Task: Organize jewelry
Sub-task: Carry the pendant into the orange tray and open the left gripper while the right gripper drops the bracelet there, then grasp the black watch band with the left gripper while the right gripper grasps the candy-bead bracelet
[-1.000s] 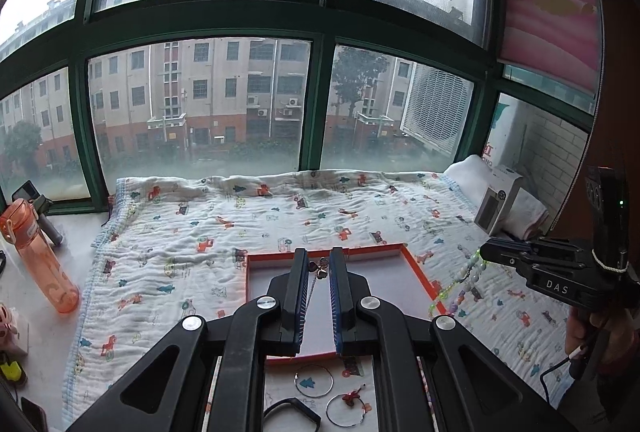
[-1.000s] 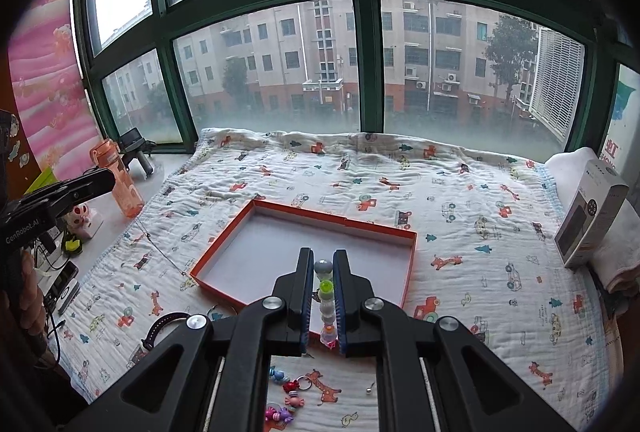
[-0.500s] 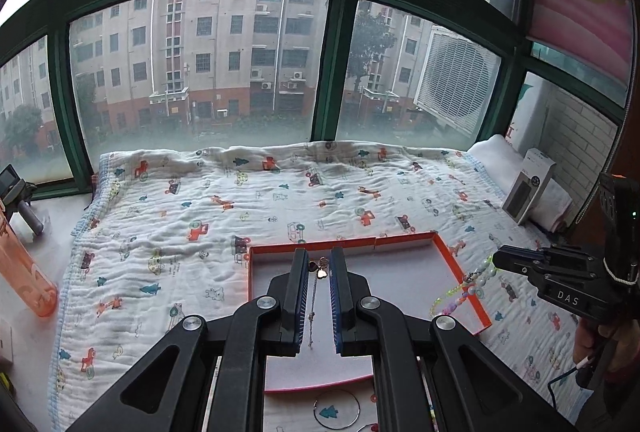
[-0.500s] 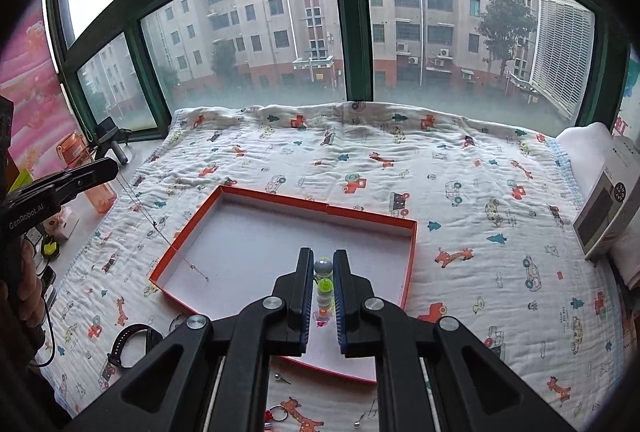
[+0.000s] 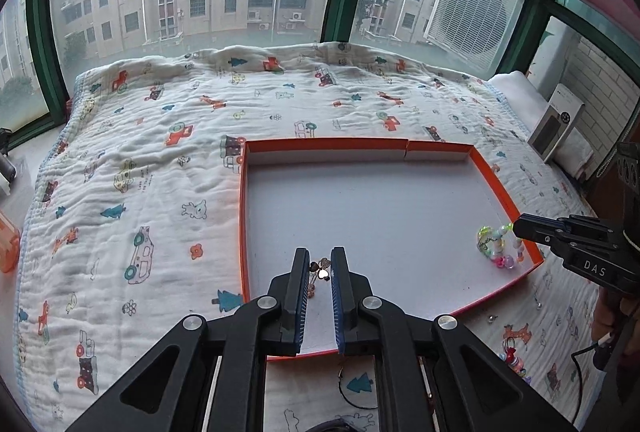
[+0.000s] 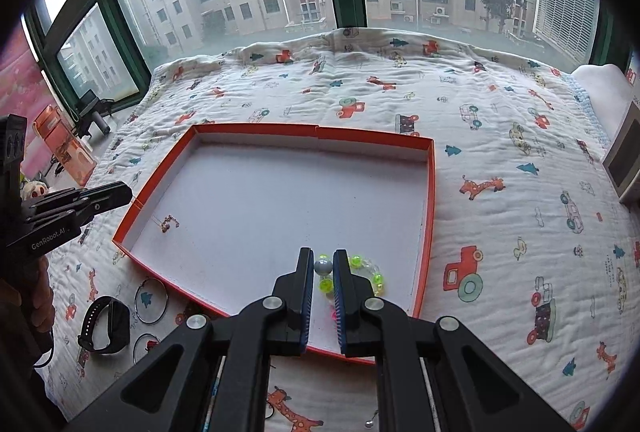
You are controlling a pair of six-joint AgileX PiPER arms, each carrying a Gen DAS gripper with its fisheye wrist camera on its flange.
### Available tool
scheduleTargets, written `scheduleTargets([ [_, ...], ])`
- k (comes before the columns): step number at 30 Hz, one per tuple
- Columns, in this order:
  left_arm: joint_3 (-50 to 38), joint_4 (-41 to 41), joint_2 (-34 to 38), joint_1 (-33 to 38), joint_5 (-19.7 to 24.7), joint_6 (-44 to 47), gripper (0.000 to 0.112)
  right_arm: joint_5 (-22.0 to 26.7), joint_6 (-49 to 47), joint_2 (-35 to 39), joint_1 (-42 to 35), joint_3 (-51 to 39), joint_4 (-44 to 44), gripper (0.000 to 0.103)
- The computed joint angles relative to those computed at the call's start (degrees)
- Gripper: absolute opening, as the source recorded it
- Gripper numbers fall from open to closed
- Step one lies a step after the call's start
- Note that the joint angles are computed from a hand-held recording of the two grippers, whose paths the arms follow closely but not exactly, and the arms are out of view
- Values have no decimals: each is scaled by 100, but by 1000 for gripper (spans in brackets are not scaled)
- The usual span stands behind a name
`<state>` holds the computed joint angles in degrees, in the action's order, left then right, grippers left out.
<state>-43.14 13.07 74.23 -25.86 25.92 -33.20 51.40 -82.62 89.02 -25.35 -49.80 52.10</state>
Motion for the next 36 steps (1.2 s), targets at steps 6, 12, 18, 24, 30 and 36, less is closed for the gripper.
scheduleTargets([
  [6, 284, -242, 185, 22, -153, 228, 19, -76, -46, 118, 45, 108, -11, 12],
  [12, 472, 114, -231, -285, 33, -132, 61, -88, 28, 90, 51, 90, -115, 13],
  [18, 657, 69, -981, -873, 635, 78, 62, 357, -78, -142, -306, 84, -95, 37],
  [24, 965, 298, -1578, -1963, 1384, -167, 70, 786, -427, -529, -722, 282, -198, 53],
  [30, 1390, 819, -1653, -2755, 1621, -873, 72, 1202, -720, -722, -1114, 468, -412, 55],
  [36, 1579, 350, -1598, -2296, 1202, -58, 72, 1440, -1066, -738, -1539, 699, -676, 55],
])
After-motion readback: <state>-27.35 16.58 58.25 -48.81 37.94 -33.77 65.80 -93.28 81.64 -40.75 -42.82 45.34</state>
